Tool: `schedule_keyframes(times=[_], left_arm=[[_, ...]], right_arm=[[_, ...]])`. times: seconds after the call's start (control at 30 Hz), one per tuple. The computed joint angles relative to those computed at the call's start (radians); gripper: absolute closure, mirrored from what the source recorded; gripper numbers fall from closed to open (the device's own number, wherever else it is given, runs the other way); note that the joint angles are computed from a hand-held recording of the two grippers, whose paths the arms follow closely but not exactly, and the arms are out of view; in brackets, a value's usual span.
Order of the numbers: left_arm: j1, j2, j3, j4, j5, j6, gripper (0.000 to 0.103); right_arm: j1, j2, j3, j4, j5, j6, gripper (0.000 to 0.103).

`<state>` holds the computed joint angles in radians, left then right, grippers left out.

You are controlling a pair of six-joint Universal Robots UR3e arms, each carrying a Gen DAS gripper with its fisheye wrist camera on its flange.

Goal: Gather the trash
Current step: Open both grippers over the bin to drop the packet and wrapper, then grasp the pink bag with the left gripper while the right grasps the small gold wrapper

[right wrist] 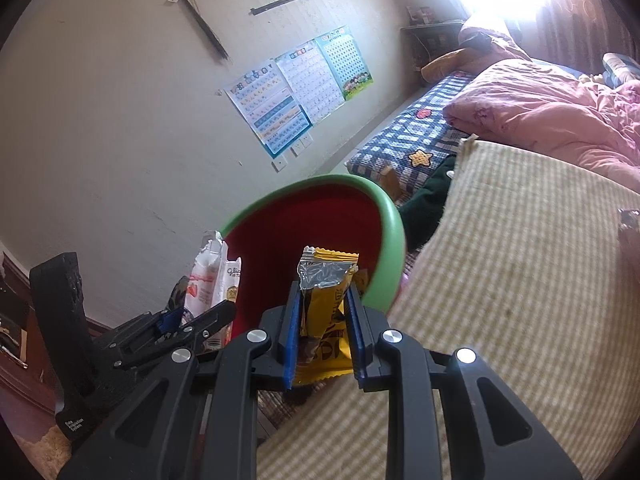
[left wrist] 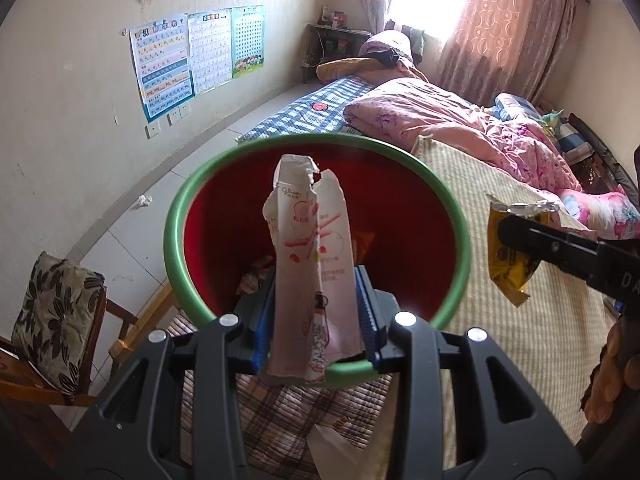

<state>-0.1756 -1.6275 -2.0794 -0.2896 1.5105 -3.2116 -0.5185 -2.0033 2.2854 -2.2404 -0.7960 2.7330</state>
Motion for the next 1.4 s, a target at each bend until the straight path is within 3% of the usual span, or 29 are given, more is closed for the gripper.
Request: schedule_keyframes(times=[0.1,0.17,0.2,0.23,0.27,0.43,0.63,0.73,0.8,0.93,1.03,1.13,1.2,1.4], left_arm=[[0.014,-0.033,0.027,0.009,0.001,0.012,0.065],[0.021,-0.050,0.039,0.015,0.005,0.010,0.047],[0.026,-0.057,0.036,0.029,0.006,0.007,0.041],[0.032,-0.064,0.035,0.035,0.000,0.006,0.041],[0.037,-0.071,0.039,0.031,-0.003,0.008,0.041],[0.044,-0.096,0.055,0.039,-0.004,-0.008,0.040],[-0.001,-0.098,0.076,0.087,0.008,-0.059,0.035],[-0.046,-0.113,0.108,0.084,0.028,-0.078,0.034],[-0.090,-0.135,0.149,0.063,0.047,-0.098,0.033],[-0.200,-0.219,0.269,0.005,0.069,-0.137,0.033],[-0.284,-0.293,0.368,-0.033,0.068,-0.170,0.030],[-0.359,-0.384,0.494,-0.086,0.058,-0.203,0.030],[-0.398,-0.447,0.589,-0.130,0.047,-0.220,0.030],[-0.493,-0.749,1.072,-0.357,-0.023,-0.297,0.028]], right_arm=[[0.052,0.070,-0.023,-0.090,-0.008,0.064,0.080],[0.075,0.103,-0.035,-0.129,-0.011,0.094,0.066],[0.079,0.110,-0.036,-0.139,-0.005,0.102,0.049],[0.084,0.118,-0.039,-0.149,0.000,0.111,0.042],[0.084,0.117,-0.035,-0.158,0.004,0.116,0.042],[-0.014,0.061,-0.021,-0.108,0.015,0.088,0.041],[-0.499,-0.162,0.038,0.109,0.026,-0.146,0.041],[-0.755,-0.123,0.018,0.094,0.020,-0.207,0.041],[-0.835,0.014,-0.011,-0.027,-0.035,-0.174,0.039],[-0.854,0.327,-0.137,-0.055,-0.138,-0.179,0.039],[-0.845,0.413,-0.158,-0.038,-0.169,-0.224,0.043],[-0.862,0.395,-0.148,0.072,-0.133,-0.340,0.060],[-0.871,0.361,-0.139,0.136,-0.122,-0.430,0.066],[-0.940,0.232,-0.139,0.497,-0.106,-0.706,0.068]])
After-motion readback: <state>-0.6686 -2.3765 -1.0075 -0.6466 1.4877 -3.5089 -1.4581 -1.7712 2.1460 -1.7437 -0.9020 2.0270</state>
